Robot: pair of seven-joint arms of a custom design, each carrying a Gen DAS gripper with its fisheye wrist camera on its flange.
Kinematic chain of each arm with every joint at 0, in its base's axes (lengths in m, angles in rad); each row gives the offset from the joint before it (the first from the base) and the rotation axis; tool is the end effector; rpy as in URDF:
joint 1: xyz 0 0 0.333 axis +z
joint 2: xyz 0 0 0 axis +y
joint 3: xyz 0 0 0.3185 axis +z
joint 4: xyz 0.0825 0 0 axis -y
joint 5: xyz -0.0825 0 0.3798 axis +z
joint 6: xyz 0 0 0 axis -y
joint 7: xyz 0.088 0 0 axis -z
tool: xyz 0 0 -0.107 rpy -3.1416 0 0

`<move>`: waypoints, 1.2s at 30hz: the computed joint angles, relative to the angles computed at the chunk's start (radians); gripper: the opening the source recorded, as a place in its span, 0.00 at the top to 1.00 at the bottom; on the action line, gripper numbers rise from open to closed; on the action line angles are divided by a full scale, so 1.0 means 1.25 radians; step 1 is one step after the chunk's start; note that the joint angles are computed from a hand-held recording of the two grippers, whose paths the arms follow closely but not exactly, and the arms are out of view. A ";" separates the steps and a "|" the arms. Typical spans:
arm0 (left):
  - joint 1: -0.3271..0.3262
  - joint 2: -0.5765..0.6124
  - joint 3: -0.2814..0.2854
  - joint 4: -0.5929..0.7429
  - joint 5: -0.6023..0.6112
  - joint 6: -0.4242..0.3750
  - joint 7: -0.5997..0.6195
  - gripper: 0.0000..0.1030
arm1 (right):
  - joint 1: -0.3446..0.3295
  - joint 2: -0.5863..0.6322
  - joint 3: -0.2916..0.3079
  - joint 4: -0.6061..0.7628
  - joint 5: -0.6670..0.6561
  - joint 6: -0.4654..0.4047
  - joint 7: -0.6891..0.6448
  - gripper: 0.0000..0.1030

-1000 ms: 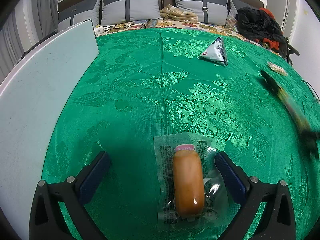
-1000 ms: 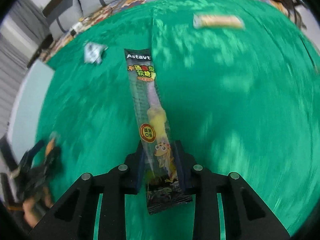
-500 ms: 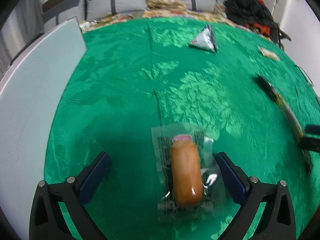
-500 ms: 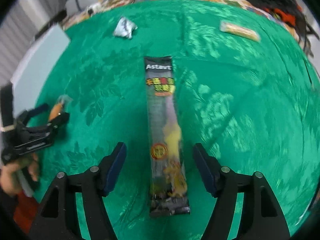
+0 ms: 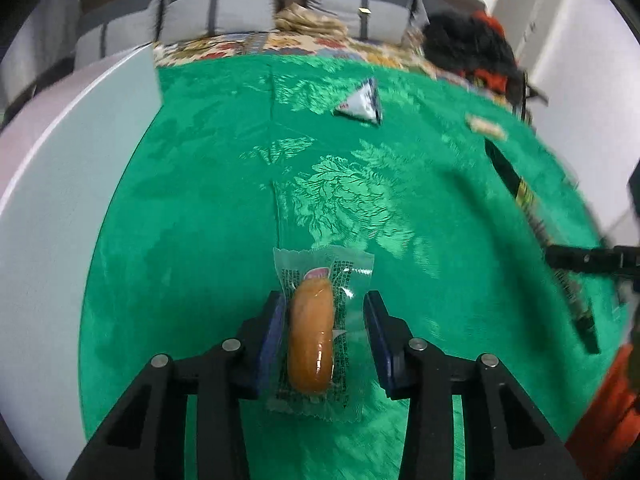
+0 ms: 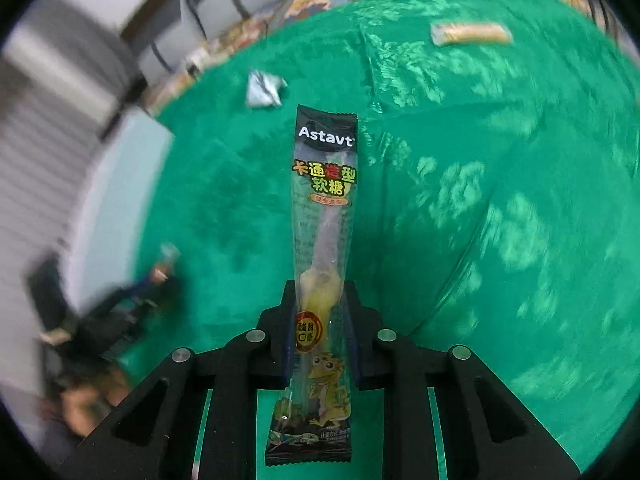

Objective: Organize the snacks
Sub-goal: 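Carry both snacks into the white box and open both grippers, then move both open tools back over the bed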

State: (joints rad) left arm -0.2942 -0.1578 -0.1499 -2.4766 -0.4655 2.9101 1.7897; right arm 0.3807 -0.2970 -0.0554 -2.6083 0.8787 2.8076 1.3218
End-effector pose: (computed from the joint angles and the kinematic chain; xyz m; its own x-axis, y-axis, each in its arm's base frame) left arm 0.4577 -0.1886 0.4179 -0.2954 -0.9355 0.1936 -0.8251 0.1477 -0.5454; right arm 0.4272 0.1050 0.4005 -0.0713 -0.8582 -0.5083 -0.8947 0.2803 -0.3477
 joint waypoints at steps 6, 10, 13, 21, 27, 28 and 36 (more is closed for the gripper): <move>-0.076 -0.132 0.070 -0.069 -0.199 -0.011 0.106 0.61 | 0.042 -0.069 -0.027 -0.023 0.204 -0.005 -0.144 0.79; -0.105 -0.229 0.117 -0.099 -0.257 -0.024 0.131 0.61 | 0.056 -0.097 -0.009 -0.010 0.233 -0.010 -0.159 0.79; -0.112 -0.297 0.152 -0.109 -0.276 -0.032 0.147 0.61 | 0.076 -0.105 0.000 0.014 0.263 -0.013 -0.187 0.79; 0.027 -0.433 0.208 -0.125 -0.158 -0.045 0.107 0.59 | 0.144 -0.035 0.061 0.172 0.294 -0.026 -0.224 0.79; 0.212 -0.406 0.229 -0.123 -0.001 -0.080 0.042 0.57 | 0.172 0.141 0.142 0.395 0.284 -0.058 -0.214 0.79; 0.238 -0.394 0.221 -0.126 0.022 -0.074 0.029 0.56 | 0.175 0.172 0.160 0.431 0.266 -0.055 -0.204 0.79; 0.452 -0.360 0.085 -0.183 0.242 -0.005 -0.180 0.14 | 0.176 0.362 0.254 0.566 0.065 0.069 -0.063 0.31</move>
